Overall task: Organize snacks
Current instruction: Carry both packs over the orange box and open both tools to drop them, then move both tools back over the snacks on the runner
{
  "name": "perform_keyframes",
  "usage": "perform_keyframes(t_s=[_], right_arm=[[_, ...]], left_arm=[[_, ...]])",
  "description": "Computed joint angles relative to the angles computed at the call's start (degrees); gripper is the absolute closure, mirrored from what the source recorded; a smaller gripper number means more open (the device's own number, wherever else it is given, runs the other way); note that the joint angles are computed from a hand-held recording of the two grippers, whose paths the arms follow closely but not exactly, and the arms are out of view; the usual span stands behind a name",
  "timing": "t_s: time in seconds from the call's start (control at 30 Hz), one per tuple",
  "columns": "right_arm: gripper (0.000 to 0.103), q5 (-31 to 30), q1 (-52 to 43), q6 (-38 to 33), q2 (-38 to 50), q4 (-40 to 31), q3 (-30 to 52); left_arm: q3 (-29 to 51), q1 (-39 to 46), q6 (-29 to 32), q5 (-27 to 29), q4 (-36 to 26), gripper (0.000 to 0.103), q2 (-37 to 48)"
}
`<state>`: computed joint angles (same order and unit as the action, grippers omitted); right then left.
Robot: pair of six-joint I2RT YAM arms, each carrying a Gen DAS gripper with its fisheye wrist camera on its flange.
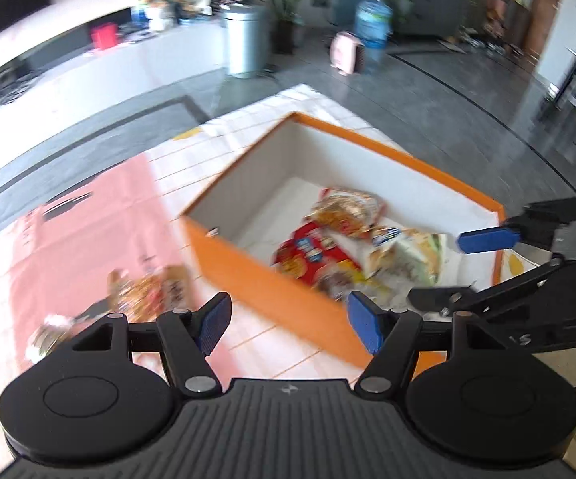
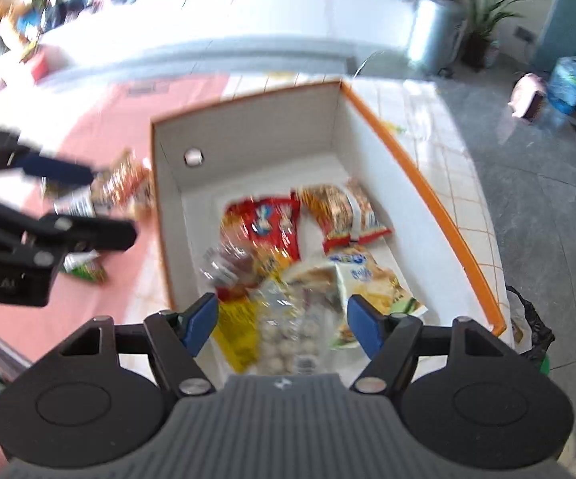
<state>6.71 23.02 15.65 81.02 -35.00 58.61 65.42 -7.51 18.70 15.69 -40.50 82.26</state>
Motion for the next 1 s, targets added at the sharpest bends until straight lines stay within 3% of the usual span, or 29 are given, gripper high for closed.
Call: perform_keyframes(t_s=[0.33, 0.57, 1.0], right_arm=[[0.034, 12.70, 18.21, 19.94, -0.60, 8.51, -3.65], [0.034, 15.15, 26.11, 30.01, 5.14, 12.86, -2.31], [0.034, 16.18, 28.27, 30.52, 19.01, 11.56, 9.06]], left_arm=[[-7.14, 15.95, 3.69, 3.62, -1.92, 0.025, -6.95], [-7.08, 27.51, 7.41, 6.85, -3.81, 0.025, -5.18], [-2.78, 35.77, 8.97, 12.92, -4.82, 0.025, 3.29]])
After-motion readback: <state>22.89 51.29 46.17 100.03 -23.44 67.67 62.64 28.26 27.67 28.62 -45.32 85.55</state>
